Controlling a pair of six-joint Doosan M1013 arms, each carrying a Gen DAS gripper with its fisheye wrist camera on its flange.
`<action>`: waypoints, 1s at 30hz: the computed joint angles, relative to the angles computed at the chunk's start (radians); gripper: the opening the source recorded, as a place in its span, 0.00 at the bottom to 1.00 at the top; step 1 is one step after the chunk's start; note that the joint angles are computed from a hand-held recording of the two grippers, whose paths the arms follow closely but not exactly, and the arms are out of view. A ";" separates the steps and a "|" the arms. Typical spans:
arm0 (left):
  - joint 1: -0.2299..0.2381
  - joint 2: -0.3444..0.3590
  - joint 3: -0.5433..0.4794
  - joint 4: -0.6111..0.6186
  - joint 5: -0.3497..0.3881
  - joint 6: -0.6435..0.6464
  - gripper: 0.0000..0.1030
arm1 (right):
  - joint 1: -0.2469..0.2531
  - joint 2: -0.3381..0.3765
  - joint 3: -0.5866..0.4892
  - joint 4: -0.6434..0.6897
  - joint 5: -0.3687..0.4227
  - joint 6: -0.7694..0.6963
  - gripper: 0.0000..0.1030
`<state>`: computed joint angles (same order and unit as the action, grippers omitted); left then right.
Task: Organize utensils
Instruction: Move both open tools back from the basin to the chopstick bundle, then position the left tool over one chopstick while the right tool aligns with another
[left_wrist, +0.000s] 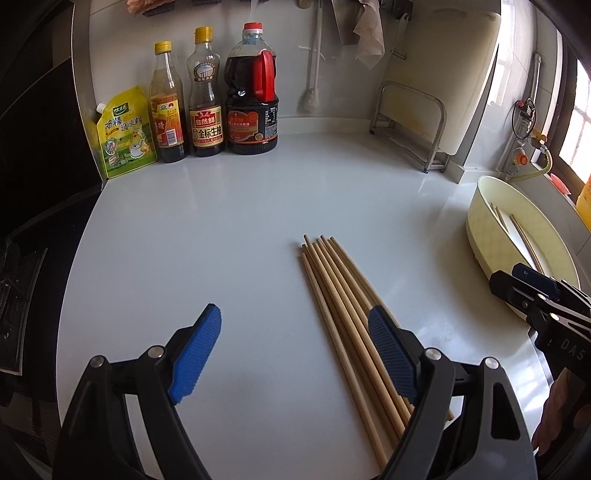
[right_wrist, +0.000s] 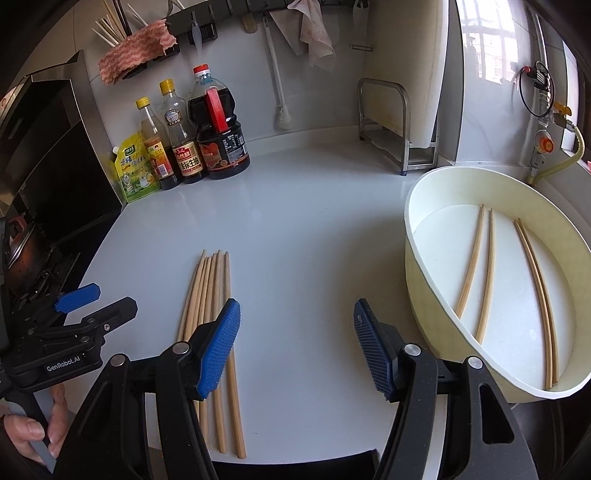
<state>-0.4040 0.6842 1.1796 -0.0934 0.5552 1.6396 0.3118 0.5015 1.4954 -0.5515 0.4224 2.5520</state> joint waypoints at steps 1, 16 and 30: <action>0.001 0.002 -0.001 -0.004 0.003 0.004 0.78 | 0.001 0.001 -0.001 -0.001 0.001 0.004 0.60; 0.010 0.020 -0.008 -0.032 0.030 0.042 0.78 | 0.011 0.038 -0.032 0.038 0.019 -0.019 0.60; 0.026 0.024 -0.008 -0.038 0.029 0.031 0.78 | 0.019 0.069 -0.069 0.067 0.031 -0.070 0.60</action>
